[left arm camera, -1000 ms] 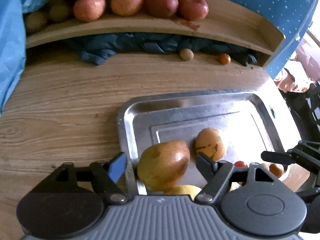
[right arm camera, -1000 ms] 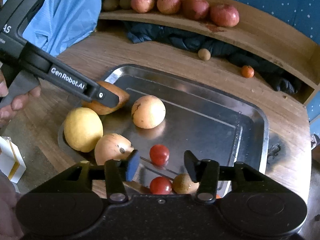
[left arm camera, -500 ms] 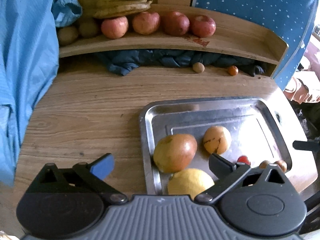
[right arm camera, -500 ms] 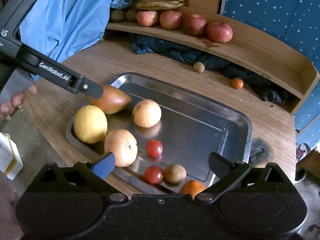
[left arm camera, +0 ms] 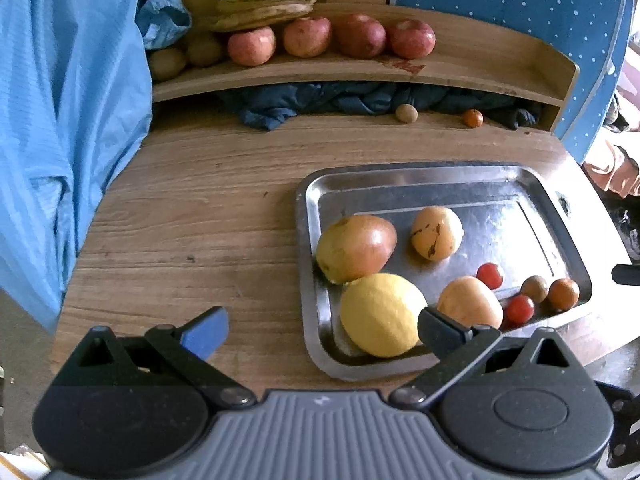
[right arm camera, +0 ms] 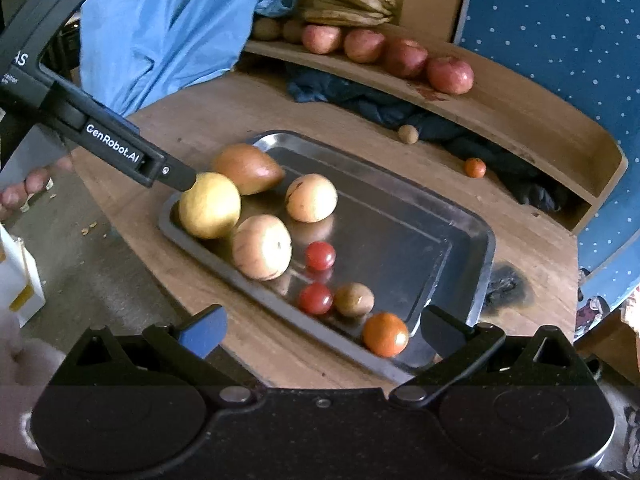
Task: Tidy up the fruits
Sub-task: 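Move both open tools back toward the remaining fruits under the shelf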
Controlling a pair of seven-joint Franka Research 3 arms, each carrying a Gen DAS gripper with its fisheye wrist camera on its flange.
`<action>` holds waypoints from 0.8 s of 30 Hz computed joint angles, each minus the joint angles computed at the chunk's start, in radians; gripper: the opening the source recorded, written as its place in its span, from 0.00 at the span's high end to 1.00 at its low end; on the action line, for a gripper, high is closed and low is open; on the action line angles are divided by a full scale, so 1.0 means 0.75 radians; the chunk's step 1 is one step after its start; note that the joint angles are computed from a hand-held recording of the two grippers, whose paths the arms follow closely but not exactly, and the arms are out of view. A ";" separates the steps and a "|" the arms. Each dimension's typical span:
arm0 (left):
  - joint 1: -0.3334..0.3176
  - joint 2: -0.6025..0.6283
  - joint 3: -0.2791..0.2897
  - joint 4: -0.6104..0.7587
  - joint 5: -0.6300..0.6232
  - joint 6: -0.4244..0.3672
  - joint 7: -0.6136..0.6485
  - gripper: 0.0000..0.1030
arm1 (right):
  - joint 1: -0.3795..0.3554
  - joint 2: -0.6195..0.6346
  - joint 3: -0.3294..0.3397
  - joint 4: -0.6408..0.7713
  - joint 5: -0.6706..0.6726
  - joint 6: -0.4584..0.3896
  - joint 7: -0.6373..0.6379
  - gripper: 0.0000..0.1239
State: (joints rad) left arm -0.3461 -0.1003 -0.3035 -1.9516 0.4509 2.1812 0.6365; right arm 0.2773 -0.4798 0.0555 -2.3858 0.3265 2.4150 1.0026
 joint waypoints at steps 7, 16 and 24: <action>-0.011 -0.011 -0.005 0.008 -0.014 -0.053 0.042 0.00 | 0.004 0.017 -0.003 0.034 -0.005 -0.064 -0.022 0.17; -0.004 0.033 0.010 0.056 -0.017 -0.043 0.226 0.00 | -0.076 0.119 0.080 0.162 -0.251 -0.176 0.147 0.17; 0.031 0.145 0.051 0.147 -0.081 0.062 0.421 0.00 | -0.091 0.253 0.077 0.294 -0.355 -0.192 0.357 0.17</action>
State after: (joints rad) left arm -0.3231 0.0087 -0.2655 -1.8412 0.3898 2.2274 0.9526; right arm 0.2090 -0.2901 0.1134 -2.1654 0.0599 2.2711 1.2705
